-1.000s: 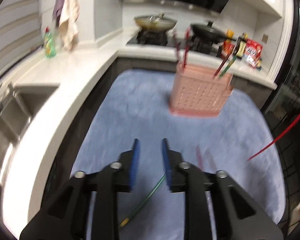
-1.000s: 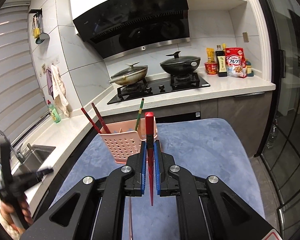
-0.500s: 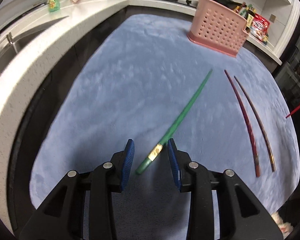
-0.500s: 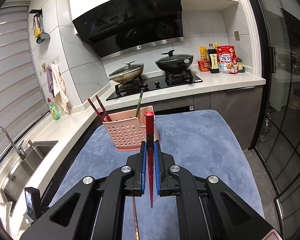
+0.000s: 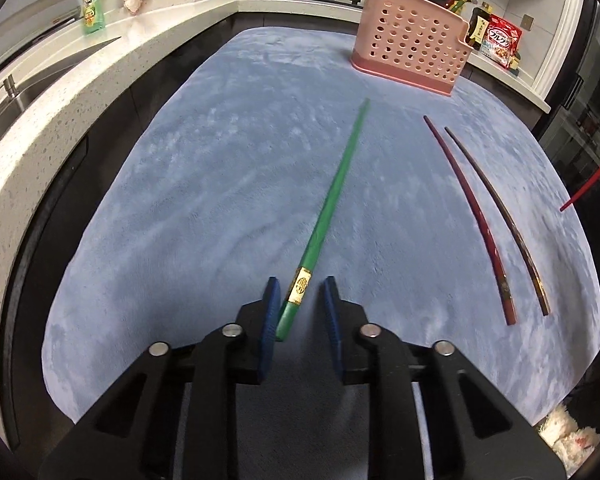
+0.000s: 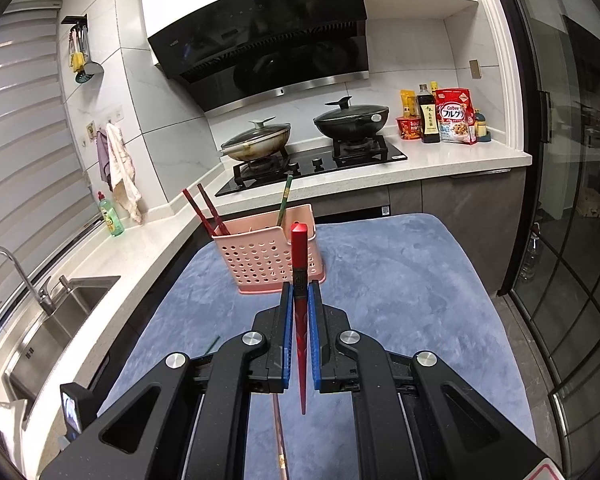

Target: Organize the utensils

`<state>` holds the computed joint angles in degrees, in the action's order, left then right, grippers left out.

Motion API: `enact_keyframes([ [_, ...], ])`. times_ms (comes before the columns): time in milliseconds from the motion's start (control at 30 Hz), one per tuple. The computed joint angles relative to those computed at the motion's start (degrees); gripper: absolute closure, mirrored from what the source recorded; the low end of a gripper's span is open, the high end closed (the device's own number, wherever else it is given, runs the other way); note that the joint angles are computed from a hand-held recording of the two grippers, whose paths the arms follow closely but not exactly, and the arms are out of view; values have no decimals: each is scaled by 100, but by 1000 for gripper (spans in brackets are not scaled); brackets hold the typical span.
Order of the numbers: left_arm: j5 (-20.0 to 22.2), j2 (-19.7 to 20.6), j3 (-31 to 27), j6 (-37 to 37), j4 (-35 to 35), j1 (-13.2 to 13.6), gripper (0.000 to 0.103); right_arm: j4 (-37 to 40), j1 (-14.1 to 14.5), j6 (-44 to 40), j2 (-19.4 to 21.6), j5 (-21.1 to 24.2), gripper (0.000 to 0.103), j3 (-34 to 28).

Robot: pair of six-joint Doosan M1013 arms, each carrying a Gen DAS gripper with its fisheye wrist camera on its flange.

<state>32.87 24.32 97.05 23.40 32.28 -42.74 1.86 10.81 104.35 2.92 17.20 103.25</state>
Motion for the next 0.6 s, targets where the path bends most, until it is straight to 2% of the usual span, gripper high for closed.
enact_keyframes([
  [133, 34, -13, 52, -361, 236, -72, 91, 177, -7, -165, -11, -6, 96, 18],
  [333, 21, -77, 65, -436, 187, -125, 94, 250, -12, -236, -14, -2, 96, 20],
  [600, 117, -309, -61, -919, 739, -261, 96, 349, -18, -314, -9, -23, 96, 9],
])
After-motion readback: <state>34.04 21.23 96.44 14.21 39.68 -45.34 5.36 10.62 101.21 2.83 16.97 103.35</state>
